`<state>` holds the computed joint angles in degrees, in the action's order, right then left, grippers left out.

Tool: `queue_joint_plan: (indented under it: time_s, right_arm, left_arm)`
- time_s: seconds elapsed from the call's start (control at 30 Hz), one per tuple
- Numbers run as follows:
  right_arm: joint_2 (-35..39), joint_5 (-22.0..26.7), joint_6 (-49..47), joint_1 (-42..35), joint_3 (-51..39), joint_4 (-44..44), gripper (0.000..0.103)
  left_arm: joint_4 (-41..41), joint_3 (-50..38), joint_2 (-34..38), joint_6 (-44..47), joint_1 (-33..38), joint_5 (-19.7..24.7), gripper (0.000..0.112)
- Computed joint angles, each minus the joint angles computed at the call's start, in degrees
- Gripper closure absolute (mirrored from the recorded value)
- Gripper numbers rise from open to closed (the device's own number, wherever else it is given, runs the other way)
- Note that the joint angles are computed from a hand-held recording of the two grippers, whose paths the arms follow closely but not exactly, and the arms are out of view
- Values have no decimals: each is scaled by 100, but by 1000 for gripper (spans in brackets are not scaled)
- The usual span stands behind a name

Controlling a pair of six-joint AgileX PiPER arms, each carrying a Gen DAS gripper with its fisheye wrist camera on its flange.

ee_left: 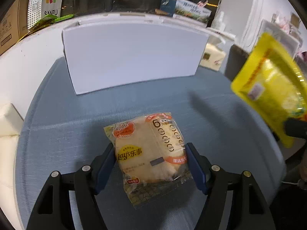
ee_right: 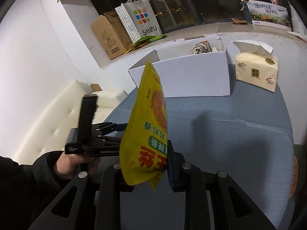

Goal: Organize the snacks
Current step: 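Grasp the last round bread pack with the left tool while the right holds the yellow bag, then carry both items into the white box and open both tools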

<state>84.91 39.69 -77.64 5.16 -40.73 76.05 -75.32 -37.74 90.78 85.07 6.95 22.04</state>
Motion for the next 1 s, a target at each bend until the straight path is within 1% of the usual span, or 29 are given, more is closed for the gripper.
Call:
queue_joint_plan:
  time_s: [0.07, 0.13, 0.23, 0.27, 0.33, 0.4, 0.5, 0.57, 0.6, 0.67, 0.73, 0.77, 0.8, 0.83, 0.87, 0.9, 0.93, 0.97, 1.0]
  right_arm:
    - [27, 25, -21, 15, -3, 80, 77]
    - [43, -52, 30, 99, -64, 146, 77]
    - [135, -165, 206, 226, -329, 143, 77]
    - [174, -209, 319, 275, -457, 105, 77]
    - [311, -258, 699, 381, -912, -82, 77]
    - [486, -213, 944, 443, -1371, -171, 77]
    - [904, -311, 1664, 663, -2414, -682, 77]
    - [1371, -153, 2291, 745, -3327, -1114, 77]
    - [1700, -182, 2588, 825, -3900, -1326, 77]
    - [2310, 117, 3581, 894, -5035, -2179, 77]
    - [3062, 316, 4310, 928, -6181, -2585, 77]
    - [3404, 547, 4686, 931, -6753, -2832, 77]
    - [3821, 609, 4967, 935, -7326, -2948, 77]
    - [4157, 846, 5267, 928, -7899, -3148, 76]
    - [4501, 1126, 5495, 907, -8472, -3257, 74]
    - [4854, 1355, 5770, 906, -9045, -3411, 68]
    - [5170, 1518, 6232, 933, -9618, -3784, 30]
    - [5424, 1713, 6643, 942, -10136, -4121, 0]
    - [5556, 1830, 6874, 930, -10426, -4294, 0]
  left_arm:
    - [60, 70, -290, 45, 290, 348, 37]
    - [196, 56, -611, -25, 570, 645, 37]
    - [517, -304, -1003, -342, 1010, 1224, 36]
    - [582, -443, -1051, -420, 1117, 1372, 36]
    - [654, -995, -994, -672, 1357, 1725, 36]
    - [687, -1647, -700, -889, 1492, 1949, 36]
    - [797, -2696, -93, -1247, 1444, 2024, 36]
    - [945, -3390, 359, -1554, 1390, 2070, 36]
    - [1056, -3722, 607, -1709, 1309, 2044, 36]
    - [1319, -4469, 1160, -2096, 1156, 2012, 36]
    - [1643, -5226, 1761, -2593, 1031, 2002, 36]
    - [1852, -5560, 2046, -2795, 863, 1885, 36]
    - [2111, -5806, 2238, -2967, 785, 1797, 36]
    - [2430, -5972, 2383, -3252, 639, 1527, 30]
    - [2834, -6083, 2498, -3555, 529, 1276, 9]
    - [3009, -6165, 2590, -3668, 499, 1248, 9]
    - [2955, -6167, 2640, -3594, 516, 1279, 9]
    - [2964, -6142, 2660, -3599, 544, 1329, 9]
    - [2950, -6062, 2642, -3557, 539, 1266, 9]
